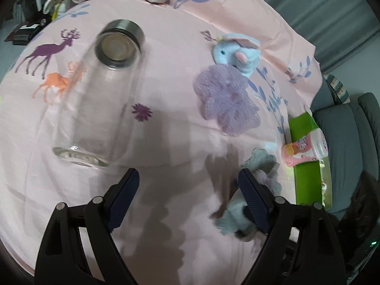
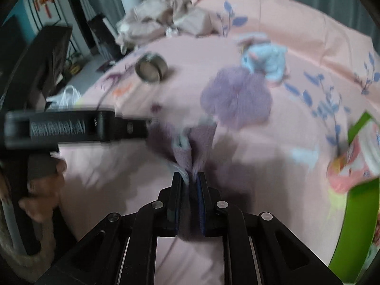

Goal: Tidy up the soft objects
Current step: 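Grasp the grey-green towel with the right gripper and lift it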

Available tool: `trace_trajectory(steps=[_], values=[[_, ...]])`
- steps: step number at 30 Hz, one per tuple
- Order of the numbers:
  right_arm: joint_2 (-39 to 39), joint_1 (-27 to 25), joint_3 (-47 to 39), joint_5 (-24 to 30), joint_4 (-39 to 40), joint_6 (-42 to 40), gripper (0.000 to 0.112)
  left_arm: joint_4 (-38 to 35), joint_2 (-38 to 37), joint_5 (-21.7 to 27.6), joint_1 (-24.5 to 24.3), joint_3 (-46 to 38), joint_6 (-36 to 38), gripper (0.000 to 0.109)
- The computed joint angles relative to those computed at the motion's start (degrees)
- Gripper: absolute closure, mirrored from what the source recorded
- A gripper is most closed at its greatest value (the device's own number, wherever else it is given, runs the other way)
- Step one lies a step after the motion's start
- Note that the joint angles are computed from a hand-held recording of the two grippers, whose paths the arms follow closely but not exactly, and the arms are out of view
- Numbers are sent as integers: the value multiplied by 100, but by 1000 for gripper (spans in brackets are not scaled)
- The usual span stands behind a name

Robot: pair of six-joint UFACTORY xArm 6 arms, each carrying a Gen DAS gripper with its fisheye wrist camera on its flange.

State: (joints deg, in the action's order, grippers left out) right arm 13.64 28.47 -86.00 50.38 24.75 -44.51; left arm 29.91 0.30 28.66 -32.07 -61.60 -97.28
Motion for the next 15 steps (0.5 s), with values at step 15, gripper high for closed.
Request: trace_trajectory(steps=[15], values=[[418, -572, -678, 1257, -434, 1619, 99, -1992, 1158, -521, -337, -892, 2507, 54]])
